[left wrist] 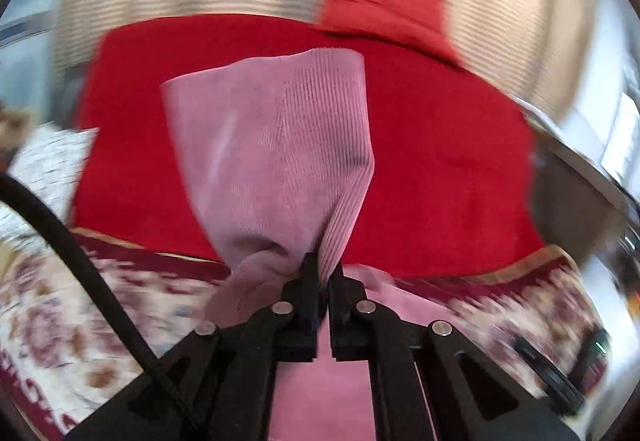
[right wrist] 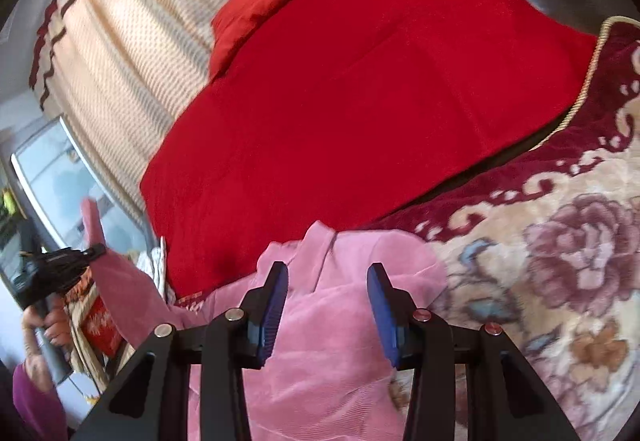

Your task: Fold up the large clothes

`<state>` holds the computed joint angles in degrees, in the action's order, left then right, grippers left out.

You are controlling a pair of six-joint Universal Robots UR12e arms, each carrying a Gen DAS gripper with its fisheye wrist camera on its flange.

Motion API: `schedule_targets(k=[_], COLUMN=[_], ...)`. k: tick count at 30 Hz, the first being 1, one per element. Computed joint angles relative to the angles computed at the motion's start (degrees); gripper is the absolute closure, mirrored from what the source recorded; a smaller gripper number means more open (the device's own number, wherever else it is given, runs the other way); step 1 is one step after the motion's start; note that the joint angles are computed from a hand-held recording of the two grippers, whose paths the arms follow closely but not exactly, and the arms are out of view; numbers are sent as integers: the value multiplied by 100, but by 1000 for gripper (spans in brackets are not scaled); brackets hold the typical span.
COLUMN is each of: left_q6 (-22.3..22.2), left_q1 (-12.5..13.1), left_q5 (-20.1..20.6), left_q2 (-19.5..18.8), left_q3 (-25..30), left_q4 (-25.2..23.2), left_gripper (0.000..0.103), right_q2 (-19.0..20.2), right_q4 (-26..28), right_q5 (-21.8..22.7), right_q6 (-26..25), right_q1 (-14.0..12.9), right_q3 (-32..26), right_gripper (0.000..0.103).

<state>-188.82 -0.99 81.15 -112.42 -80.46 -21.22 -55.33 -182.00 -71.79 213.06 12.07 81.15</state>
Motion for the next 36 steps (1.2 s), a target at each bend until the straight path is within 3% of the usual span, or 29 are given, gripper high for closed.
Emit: schedule_targets(k=[1, 2, 3, 5, 8, 11, 16, 18, 20, 23, 25, 27, 29, 30, 32, 34, 36], left_q6=[165, 322, 521, 779, 1039, 1161, 805, 608, 474, 247, 84, -54, -212, -215, -65, -2, 14], left_q1=[-69, -118, -169, -286, -229, -231, -182, -148, -93, -53, -59, 15, 75, 87, 103, 122, 114], left_q5=[-362, -622, -797, -743, -1155, -462, 1017, 1496, 1803, 2147, 2450, 2261, 2036, 1989, 1897, 1833, 1899], left_q2=[-4, -1, -4, 58, 194, 232, 23, -99, -198, -335, -524, -580, -524, -488, -359, -149, -57], left_q3=[45, 73, 104, -15, -251, -367, -346, -330, -365, -411, -197, -192, -290, -299, -471, -825, -971], left_q4=[-126, -227, -320, 25, 499, 644, -225, -610, -857, -1069, -1823, -2137, -1991, -2005, -1622, -1003, -966], left_gripper=[92, 69, 38, 23, 23, 20, 20, 20, 20, 21, 21, 21, 21, 21, 21, 21, 21], right_q2=[-21, -40, -60, -95, -119, -130, -58, 5, 86, 246, 354, 478, 613, 623, 539, 408, 291], right_q4=[-78, -175, -232, -318, -461, -472, -71, 268, 780, 1390, 1783, 2486, 3450, 3591, 3510, 3028, 2469], right_q5=[-11, 1, 34, 45, 125, 101, 345, 410, 381, 333, 282, 273, 212, 184, 230, 499, 537], right_q6=[100, 229, 341, 585, 857, 838, 303, -90, -590, -950, -1046, -1197, -1512, -1573, -1633, -1557, -1620], right_q1=[-25, -61, -100, -161, -238, -245, -134, -35, 95, 243, 312, 363, 408, 414, 396, 334, 325], right_q3=[44, 95, 138, 214, 273, 268, 19, -170, -416, -753, -946, -1188, -1441, -1469, -1381, -1138, -895], right_gripper=[58, 57, 49, 31, 28, 28, 31, 46, 59, 61, 61, 61, 62, 63, 62, 60, 35])
